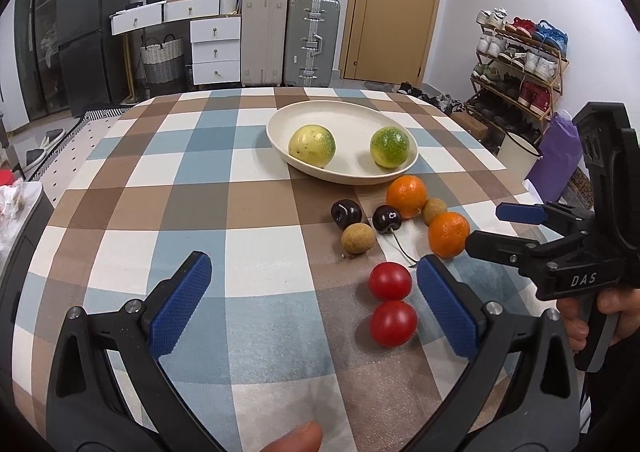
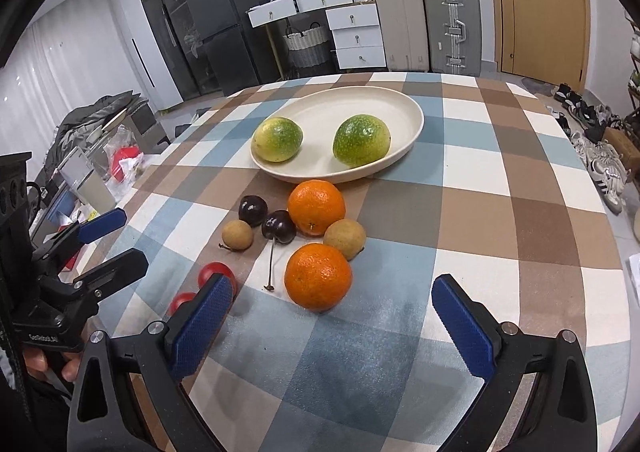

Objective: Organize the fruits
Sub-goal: 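Withdraw both tools from the plate toward the remaining fruits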

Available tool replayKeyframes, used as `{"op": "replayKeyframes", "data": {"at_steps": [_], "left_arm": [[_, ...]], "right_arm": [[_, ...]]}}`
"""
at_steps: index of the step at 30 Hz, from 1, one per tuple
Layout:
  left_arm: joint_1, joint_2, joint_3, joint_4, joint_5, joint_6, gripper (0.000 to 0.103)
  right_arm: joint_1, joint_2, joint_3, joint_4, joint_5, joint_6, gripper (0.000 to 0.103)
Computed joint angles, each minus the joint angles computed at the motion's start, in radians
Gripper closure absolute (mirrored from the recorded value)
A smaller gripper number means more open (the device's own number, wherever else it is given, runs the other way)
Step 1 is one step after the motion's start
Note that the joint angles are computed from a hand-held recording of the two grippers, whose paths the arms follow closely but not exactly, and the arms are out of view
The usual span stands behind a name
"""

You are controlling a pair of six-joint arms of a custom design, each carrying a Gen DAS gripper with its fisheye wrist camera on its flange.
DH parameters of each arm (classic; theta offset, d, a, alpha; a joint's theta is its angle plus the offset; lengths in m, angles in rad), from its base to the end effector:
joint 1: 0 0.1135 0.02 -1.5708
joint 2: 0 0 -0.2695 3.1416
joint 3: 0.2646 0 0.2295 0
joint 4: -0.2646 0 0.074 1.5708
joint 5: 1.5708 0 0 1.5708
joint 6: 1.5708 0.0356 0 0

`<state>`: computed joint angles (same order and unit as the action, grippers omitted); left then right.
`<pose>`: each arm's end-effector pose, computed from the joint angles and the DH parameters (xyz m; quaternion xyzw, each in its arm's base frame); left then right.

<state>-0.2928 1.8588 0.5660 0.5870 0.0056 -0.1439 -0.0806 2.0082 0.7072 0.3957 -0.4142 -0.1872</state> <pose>0.2857 -0.0863 0.1043 0.0687 0.9053 -0.0933 0.4086 0.3170 -0.0112 0.0763 -0.1163 0.9201 0.1499 0.3427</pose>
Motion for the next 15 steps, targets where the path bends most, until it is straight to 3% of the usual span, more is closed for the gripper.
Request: {"op": "replayKeyframes", "data": {"at_steps": [15], "left_arm": [[-0.046,0.067,0.034,-0.026,0.017,0.010,0.000]], "right_arm": [[0.023,0.051,0.023,0.004,0.038,-0.017,0.004]]}}
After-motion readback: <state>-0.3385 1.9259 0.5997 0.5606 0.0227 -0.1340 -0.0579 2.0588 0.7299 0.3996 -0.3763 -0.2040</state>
